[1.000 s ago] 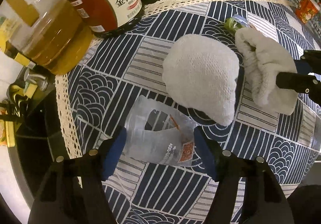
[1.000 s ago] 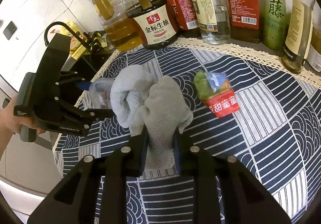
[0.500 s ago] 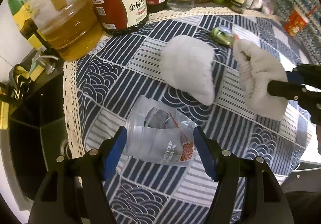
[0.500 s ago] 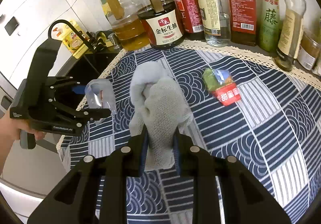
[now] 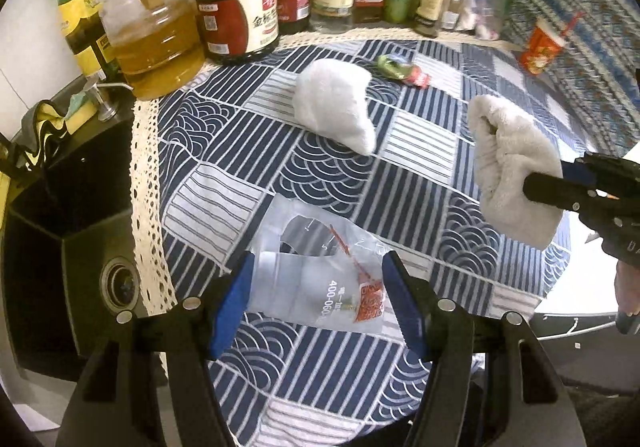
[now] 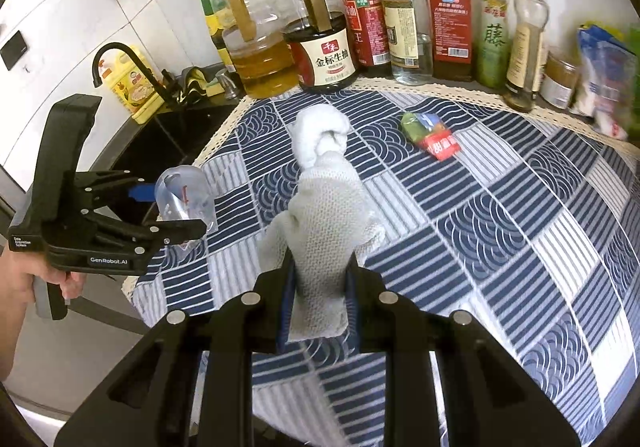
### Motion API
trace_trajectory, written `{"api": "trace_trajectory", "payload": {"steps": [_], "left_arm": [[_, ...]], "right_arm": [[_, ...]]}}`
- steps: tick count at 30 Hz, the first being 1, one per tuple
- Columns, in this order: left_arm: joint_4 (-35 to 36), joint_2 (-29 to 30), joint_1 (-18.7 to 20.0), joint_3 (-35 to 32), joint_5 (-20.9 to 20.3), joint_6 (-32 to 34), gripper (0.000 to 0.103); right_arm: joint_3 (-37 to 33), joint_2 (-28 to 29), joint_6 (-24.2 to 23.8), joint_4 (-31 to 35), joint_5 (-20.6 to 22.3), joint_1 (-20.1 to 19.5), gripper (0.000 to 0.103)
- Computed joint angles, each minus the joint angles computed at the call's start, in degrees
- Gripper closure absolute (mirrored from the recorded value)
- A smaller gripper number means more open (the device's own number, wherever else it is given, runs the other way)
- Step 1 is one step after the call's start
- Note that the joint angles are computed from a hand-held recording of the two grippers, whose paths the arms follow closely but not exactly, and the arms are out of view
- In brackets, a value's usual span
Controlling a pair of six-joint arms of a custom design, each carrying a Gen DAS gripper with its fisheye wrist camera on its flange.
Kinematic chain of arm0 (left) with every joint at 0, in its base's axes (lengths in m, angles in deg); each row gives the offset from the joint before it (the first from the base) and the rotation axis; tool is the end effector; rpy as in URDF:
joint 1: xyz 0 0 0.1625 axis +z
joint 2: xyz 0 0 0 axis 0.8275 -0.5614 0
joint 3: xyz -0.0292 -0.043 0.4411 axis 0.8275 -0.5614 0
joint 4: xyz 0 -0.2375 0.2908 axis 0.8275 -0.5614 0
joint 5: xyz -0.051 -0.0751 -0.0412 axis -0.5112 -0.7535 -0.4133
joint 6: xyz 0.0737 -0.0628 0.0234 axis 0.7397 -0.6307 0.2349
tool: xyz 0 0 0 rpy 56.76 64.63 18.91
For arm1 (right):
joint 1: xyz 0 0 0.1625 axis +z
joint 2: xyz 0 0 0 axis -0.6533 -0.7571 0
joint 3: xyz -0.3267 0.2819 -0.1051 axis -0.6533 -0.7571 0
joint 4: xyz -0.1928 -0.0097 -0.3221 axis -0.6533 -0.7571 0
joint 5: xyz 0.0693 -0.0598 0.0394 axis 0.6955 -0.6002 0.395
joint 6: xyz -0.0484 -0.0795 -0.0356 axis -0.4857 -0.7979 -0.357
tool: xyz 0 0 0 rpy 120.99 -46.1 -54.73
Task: Collect trash
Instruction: 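Grasp the white towel with the right gripper while the left gripper grasps the clear bag with red label, then carry the towel and labeled bag down over the black bin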
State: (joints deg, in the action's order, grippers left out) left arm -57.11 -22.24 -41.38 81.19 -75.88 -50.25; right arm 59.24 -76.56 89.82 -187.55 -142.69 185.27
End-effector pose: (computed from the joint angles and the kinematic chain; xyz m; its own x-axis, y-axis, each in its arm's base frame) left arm -0.2282 -0.2465 0.4499 -0.7067 0.3510 -0.6143 0.5049 0.8584 -0.0903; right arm 0.4831 -0.2419 0.2082 -0.8135 -0.3832 0.4375 -0.5156 0.8232 -0.2377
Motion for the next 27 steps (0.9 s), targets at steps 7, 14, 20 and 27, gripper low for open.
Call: {"api": "trace_trajectory", "payload": {"steps": [7,14,20,27], "left_arm": [[2.7,-3.9,-7.0,0.4,-2.4,-3.6,0.04],[6.6,-7.9,-14.2,1.3,-5.5,-9.2,0.04],[11.0,-11.7,-21.1,1.4,-9.1,-15.4,0.04],[16.9,-15.6,-30.5,0.6,-13.3,-24.0,0.04]], "right_arm": [[-0.9,0.1,8.2,4.6,-2.6,5.7,0.079],[-1.7,1.2,16.6,8.2,-3.7,11.0,0.079],[-2.2,2.4,23.1,11.0,-3.9,14.9,0.079],[-3.2,4.4,29.4,13.1,-3.3,18.8,0.079]]}}
